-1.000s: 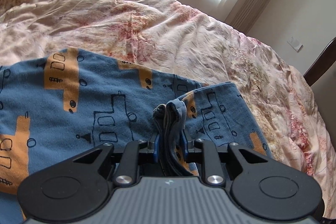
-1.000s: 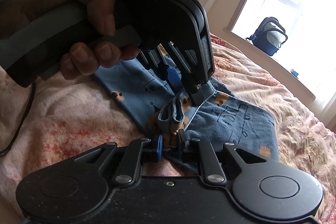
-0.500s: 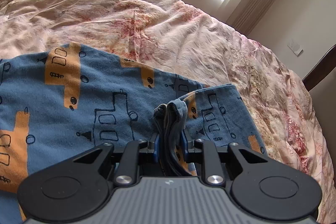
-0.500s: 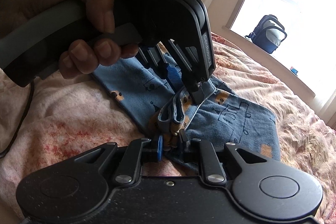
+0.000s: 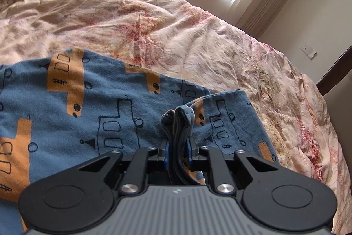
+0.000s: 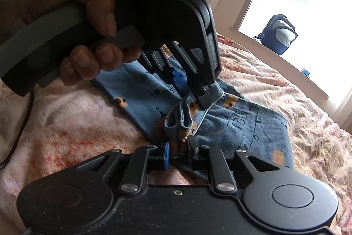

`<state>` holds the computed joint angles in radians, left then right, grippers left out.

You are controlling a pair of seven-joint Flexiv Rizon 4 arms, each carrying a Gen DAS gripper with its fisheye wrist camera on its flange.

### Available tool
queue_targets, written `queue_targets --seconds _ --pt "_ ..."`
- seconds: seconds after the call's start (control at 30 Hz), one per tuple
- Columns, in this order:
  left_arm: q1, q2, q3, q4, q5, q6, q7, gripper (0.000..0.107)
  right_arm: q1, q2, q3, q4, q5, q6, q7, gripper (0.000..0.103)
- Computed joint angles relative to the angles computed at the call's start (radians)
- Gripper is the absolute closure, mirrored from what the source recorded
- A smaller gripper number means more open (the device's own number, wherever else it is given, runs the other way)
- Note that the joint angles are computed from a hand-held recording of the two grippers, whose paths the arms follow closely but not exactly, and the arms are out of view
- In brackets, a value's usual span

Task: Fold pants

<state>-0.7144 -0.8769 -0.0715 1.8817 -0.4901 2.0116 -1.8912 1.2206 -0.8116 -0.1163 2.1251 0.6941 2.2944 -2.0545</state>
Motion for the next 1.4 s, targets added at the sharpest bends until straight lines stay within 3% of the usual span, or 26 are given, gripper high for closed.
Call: queue_targets --seconds 0.1,0.3,0.47,0.67,0.87,1.0,1.07,1.13,1.17,1.23,1.27,1.33,1.4 --pt "-0.036 0.008 0.032 -0.002 -0.028 -0.005 0.011 0.096 -0.01 -0.004 0.014 0.0 0.0 0.026 0.007 0.088" --pt "-0.011 0.029 0.005 0.021 -0.018 0.028 -0.004 0.096 0.0 -0.005 0.021 -0.015 0.038 0.05 -0.018 0.089" --pt "-0.02 0.086 0.03 0.064 -0.032 0.013 0.032 0.097 0.007 0.011 0.04 -0.028 0.056 0.098 -0.082 0.089" --pt "0.036 0.181 0.023 0.166 -0.025 -0.046 0.016 0.096 -0.042 0.046 0.108 -0.041 -0.032 0.094 -0.129 0.089" --pt "0.005 0.215 0.108 0.233 -0.014 -0.111 0.022 0.096 -0.061 0.05 0.134 -0.068 -0.138 0.034 -0.136 0.089" --pt "0.165 0.174 -0.029 0.285 0.1 0.023 -0.07 0.093 -0.058 0.034 0.12 -0.083 -0.196 -0.056 -0.104 0.088" --pt "0.211 0.142 -0.065 0.297 0.149 0.096 -0.115 0.086 -0.04 0.025 0.099 -0.077 -0.205 -0.066 -0.083 0.087" --pt "0.233 0.136 -0.073 0.306 0.181 0.112 -0.122 0.08 -0.048 0.028 0.101 -0.059 -0.229 -0.052 -0.058 0.085" --pt "0.243 0.14 -0.076 0.311 0.196 0.115 -0.123 0.074 -0.072 0.034 0.118 -0.043 -0.256 -0.037 -0.042 0.081" --pt "0.224 0.159 -0.06 0.324 0.17 0.115 -0.135 0.055 -0.092 0.043 0.131 -0.009 -0.268 0.011 -0.022 0.062" --pt "0.193 0.165 -0.037 0.329 0.135 0.132 -0.144 0.043 -0.087 0.04 0.129 -0.006 -0.257 0.033 -0.017 0.047" --pt "0.085 0.164 0.033 0.326 0.013 0.169 -0.127 0.031 -0.078 0.036 0.117 0.016 -0.203 0.112 -0.022 0.032" --pt "-0.032 0.141 0.097 0.304 -0.145 0.204 -0.061 0.017 -0.04 -0.001 0.072 -0.009 -0.075 0.206 -0.068 0.006"
